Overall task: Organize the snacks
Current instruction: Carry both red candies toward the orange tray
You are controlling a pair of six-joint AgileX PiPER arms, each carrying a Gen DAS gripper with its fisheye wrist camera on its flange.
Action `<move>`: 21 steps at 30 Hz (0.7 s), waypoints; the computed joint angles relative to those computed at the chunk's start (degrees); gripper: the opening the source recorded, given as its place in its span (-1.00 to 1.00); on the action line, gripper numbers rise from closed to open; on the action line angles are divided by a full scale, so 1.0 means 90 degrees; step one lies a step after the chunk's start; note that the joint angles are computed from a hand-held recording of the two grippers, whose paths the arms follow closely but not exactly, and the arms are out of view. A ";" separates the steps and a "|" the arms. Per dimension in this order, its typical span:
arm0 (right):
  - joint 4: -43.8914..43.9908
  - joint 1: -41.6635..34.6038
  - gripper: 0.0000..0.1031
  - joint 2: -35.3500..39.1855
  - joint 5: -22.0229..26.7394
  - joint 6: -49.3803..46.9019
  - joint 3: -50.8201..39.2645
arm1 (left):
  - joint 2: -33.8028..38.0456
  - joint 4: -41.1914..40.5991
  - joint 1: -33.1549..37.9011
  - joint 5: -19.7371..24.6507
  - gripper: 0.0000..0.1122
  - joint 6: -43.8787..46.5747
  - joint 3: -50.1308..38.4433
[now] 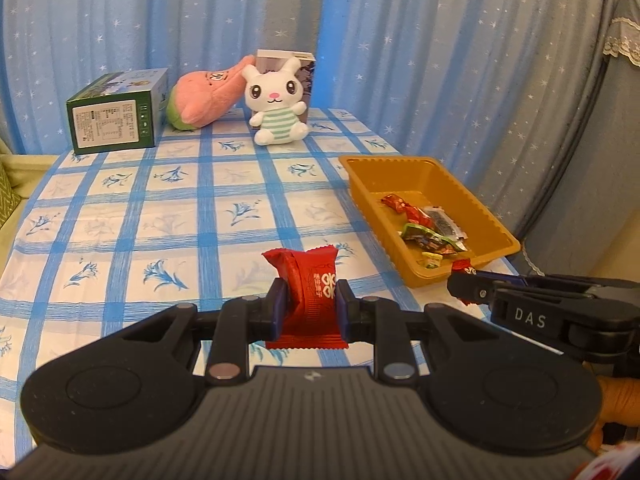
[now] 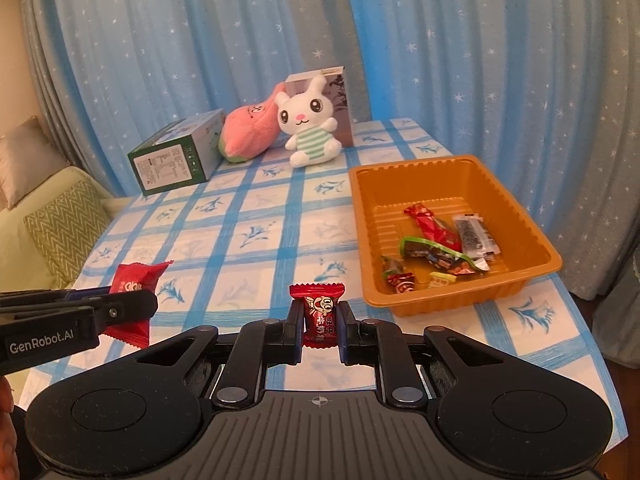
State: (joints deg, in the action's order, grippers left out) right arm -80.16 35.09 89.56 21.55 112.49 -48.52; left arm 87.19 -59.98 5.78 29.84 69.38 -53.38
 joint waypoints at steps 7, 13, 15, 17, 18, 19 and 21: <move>0.0037 -0.0099 -0.67 -0.0174 0.0045 0.0013 0.0184 | -0.0078 0.0068 -0.0227 0.0015 -0.59 -0.0106 0.0033; 0.0073 -0.0248 -0.67 -0.0304 0.0024 -0.0009 0.0323 | -0.0060 0.0085 -0.0353 0.0036 -0.59 -0.0170 0.0005; 0.0097 -0.0288 -0.67 -0.0344 0.0021 -0.0032 0.0359 | -0.0046 0.0113 -0.0398 0.0031 -0.59 -0.0214 -0.0018; 0.0080 -0.0327 -0.67 -0.0369 0.0024 -0.0008 0.0384 | -0.0036 0.0138 -0.0435 0.0036 -0.59 -0.0246 -0.0044; 0.0075 -0.0350 -0.67 -0.0383 0.0018 -0.0004 0.0398 | -0.0028 0.0142 -0.0454 0.0036 -0.59 -0.0253 -0.0054; 0.0072 -0.0379 -0.67 -0.0396 0.0013 -0.0003 0.0411 | -0.0028 0.0148 -0.0480 0.0027 -0.59 -0.0258 -0.0056; 0.0079 -0.0426 -0.67 -0.0432 0.0008 -0.0007 0.0436 | -0.0023 0.0174 -0.0530 0.0019 -0.59 -0.0291 -0.0073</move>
State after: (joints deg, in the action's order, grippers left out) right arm -79.45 31.25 85.67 21.62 112.42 -44.59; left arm 86.99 -58.41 1.02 30.02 66.77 -54.03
